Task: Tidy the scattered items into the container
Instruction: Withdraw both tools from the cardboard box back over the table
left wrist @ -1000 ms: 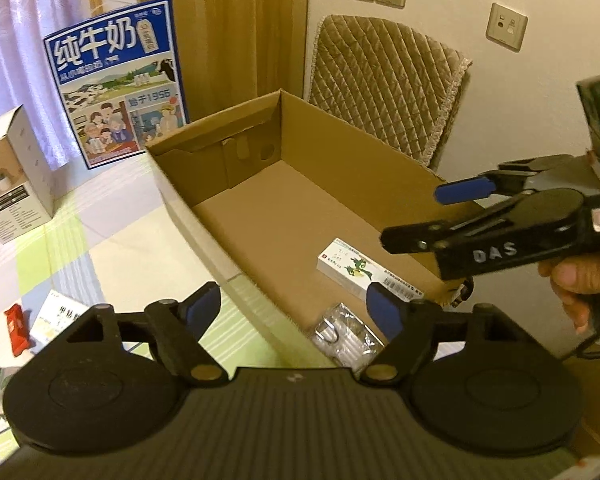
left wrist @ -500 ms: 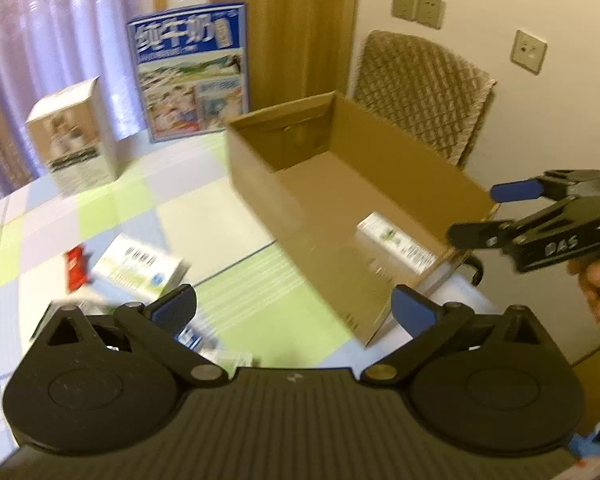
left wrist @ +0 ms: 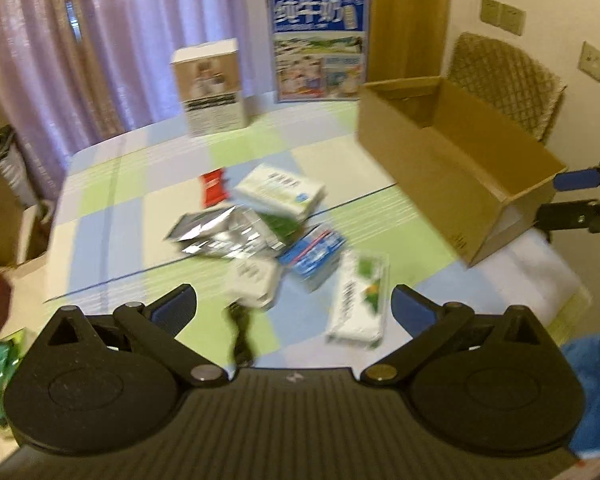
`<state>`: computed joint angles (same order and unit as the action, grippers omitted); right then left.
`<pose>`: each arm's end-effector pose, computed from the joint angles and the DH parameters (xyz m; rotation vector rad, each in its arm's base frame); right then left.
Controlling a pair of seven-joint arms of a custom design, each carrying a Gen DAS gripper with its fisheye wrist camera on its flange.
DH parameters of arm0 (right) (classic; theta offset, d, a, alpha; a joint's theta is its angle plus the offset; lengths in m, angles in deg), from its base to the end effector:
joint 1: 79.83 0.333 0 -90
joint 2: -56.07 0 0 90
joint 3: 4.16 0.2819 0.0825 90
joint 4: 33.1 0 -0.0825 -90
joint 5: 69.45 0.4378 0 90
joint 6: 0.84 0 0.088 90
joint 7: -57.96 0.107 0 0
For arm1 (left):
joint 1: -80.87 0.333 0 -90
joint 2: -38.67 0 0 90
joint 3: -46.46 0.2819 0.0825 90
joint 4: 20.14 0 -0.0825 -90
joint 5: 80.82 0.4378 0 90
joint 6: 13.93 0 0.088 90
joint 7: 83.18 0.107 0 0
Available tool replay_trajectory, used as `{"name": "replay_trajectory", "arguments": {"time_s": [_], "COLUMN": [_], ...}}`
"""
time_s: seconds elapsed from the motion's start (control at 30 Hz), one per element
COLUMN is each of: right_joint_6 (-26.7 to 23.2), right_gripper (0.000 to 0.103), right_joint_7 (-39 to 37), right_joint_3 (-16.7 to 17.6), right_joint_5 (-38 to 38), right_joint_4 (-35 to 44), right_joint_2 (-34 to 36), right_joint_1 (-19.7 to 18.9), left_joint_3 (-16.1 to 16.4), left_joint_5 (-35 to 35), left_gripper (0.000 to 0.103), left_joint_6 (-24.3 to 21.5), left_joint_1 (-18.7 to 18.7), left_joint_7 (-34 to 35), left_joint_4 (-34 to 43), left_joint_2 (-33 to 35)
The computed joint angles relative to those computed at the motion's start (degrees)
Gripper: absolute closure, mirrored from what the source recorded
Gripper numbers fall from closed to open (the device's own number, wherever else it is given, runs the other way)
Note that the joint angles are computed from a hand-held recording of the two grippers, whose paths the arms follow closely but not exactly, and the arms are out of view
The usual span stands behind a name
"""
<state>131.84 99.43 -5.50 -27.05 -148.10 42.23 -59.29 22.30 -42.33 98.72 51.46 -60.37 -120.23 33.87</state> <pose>0.5534 0.2052 0.5824 -2.1368 0.8422 -0.1358 0.3948 -0.4808 0.5975 -1.8129 1.7065 -0.5919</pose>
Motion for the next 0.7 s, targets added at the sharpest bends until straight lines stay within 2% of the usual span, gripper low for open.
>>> {"name": "replay_trajectory", "arguments": {"time_s": [0.2,0.37,0.7], "right_joint_6": [-1.0,-1.5,-1.3], "right_gripper": [0.002,0.002,0.002], "right_joint_7": [1.2,4.3,18.5], "right_joint_3": [1.3,2.1,4.6], "right_joint_5": [-0.9,-3.6,-10.3], "right_joint_4": [-2.6,-3.3,-1.4], "right_joint_2": [-1.3,-1.0,3.0], "right_joint_1": [1.5,2.3,3.0], "left_joint_3": [-0.9,-2.2,-2.0], "left_joint_5": [-3.9,-6.8,-11.5], "left_gripper": [0.001,0.001,0.002], "left_joint_6": [-0.3,-0.3,5.7], "left_joint_1": [1.3,3.1,6.1], "left_joint_7": [-3.3,-4.1,-2.8], "left_joint_4": [-8.4,-12.8,-18.6], "left_joint_2": [-7.8,-11.4,-14.1]}}
